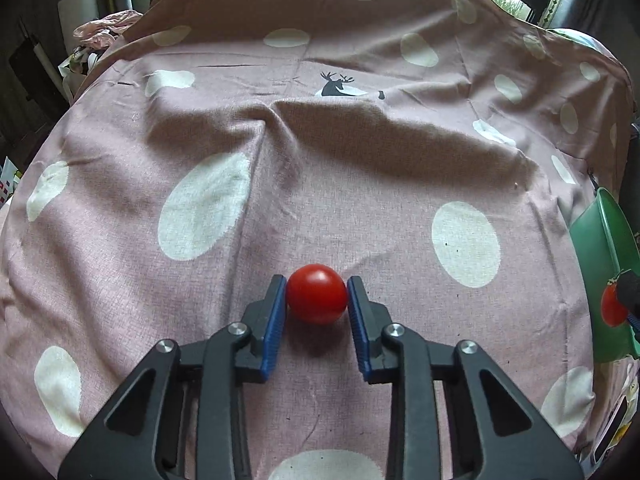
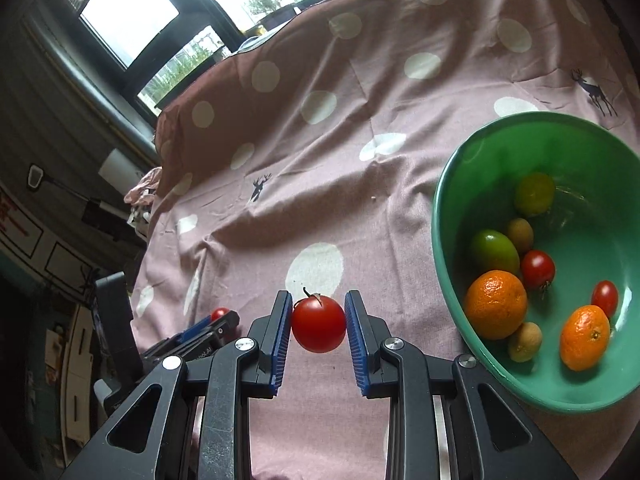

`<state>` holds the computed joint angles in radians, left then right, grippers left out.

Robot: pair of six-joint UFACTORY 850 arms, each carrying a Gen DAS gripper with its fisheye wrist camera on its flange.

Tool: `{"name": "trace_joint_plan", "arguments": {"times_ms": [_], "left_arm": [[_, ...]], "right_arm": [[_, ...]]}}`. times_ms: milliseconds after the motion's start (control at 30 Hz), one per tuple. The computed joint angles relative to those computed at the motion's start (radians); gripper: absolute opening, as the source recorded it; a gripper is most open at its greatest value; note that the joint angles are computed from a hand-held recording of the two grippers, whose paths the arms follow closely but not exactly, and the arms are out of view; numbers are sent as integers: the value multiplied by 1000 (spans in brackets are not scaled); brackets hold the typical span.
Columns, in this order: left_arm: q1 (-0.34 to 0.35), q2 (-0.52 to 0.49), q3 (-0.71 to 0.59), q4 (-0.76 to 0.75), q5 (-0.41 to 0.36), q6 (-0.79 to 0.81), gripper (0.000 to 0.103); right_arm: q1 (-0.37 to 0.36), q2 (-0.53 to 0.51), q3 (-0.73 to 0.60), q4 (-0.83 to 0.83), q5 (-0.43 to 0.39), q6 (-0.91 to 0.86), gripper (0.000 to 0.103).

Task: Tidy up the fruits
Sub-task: 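Carry both held cherry tomatoes over the green bowl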

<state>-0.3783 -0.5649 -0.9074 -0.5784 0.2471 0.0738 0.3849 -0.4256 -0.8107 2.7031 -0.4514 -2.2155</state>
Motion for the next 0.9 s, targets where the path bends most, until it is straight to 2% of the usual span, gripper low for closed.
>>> {"name": "trace_joint_plan", "arguments": {"times_ms": [200, 267, 433, 667, 767, 900], "left_arm": [[0, 8, 3, 51, -16, -53, 29], [-12, 31, 19, 46, 2, -39, 29], [-77, 136, 88, 88, 105, -54, 29], [-192, 228, 99, 112, 206, -64, 29], [-234, 226, 68, 172, 219, -111, 29], [-288, 187, -7, 120, 200, -45, 29]], "right_arm": [[-14, -7, 7, -7, -5, 35, 29], [-18, -4, 10, 5, -3, 33, 29], [-38, 38, 42, 66, -18, -11, 29], [-64, 147, 125, 309, -34, -246, 29], [-87, 179, 146, 408, -26, -332, 29], [-139, 195, 166, 415, -17, -327, 29]]}}
